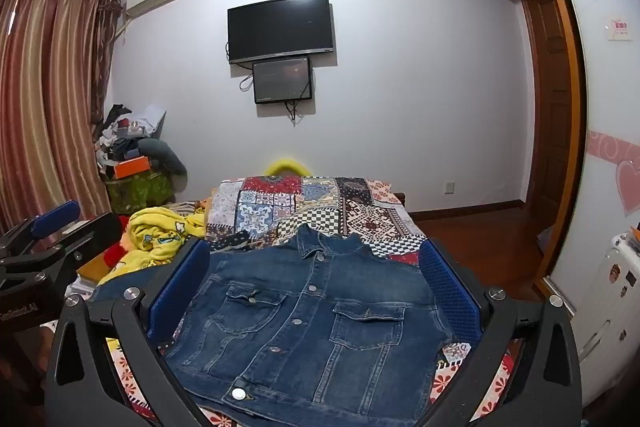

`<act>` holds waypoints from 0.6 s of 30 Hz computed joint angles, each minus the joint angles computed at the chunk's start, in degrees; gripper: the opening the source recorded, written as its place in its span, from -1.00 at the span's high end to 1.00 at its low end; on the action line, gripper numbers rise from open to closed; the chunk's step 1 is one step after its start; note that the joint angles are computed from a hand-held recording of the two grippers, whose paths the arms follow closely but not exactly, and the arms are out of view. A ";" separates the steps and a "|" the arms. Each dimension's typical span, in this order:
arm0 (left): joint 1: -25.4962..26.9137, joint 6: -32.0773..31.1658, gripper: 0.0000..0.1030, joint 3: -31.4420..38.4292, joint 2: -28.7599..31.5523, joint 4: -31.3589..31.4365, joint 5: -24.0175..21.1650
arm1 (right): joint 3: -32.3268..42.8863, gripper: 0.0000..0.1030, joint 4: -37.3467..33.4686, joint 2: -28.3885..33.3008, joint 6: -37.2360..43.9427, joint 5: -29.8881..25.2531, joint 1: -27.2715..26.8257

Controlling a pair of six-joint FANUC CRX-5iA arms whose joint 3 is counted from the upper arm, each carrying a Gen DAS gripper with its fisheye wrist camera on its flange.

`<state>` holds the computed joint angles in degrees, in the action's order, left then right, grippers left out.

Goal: Fold large clothes

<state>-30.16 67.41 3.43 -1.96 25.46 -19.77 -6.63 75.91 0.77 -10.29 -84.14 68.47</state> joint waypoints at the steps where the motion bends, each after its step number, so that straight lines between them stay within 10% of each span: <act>1: -0.08 -0.77 -1.00 -0.50 -0.13 1.08 0.42 | -0.02 -1.00 0.08 0.02 0.00 0.05 -0.03; 18: 1.08 1.72 -1.00 1.38 1.34 -0.46 -2.10 | 0.17 -1.00 -0.02 0.23 0.74 0.18 -0.14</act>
<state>-29.08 69.13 4.81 -0.62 25.00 -21.87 -6.46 75.89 1.00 -9.55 -83.96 68.33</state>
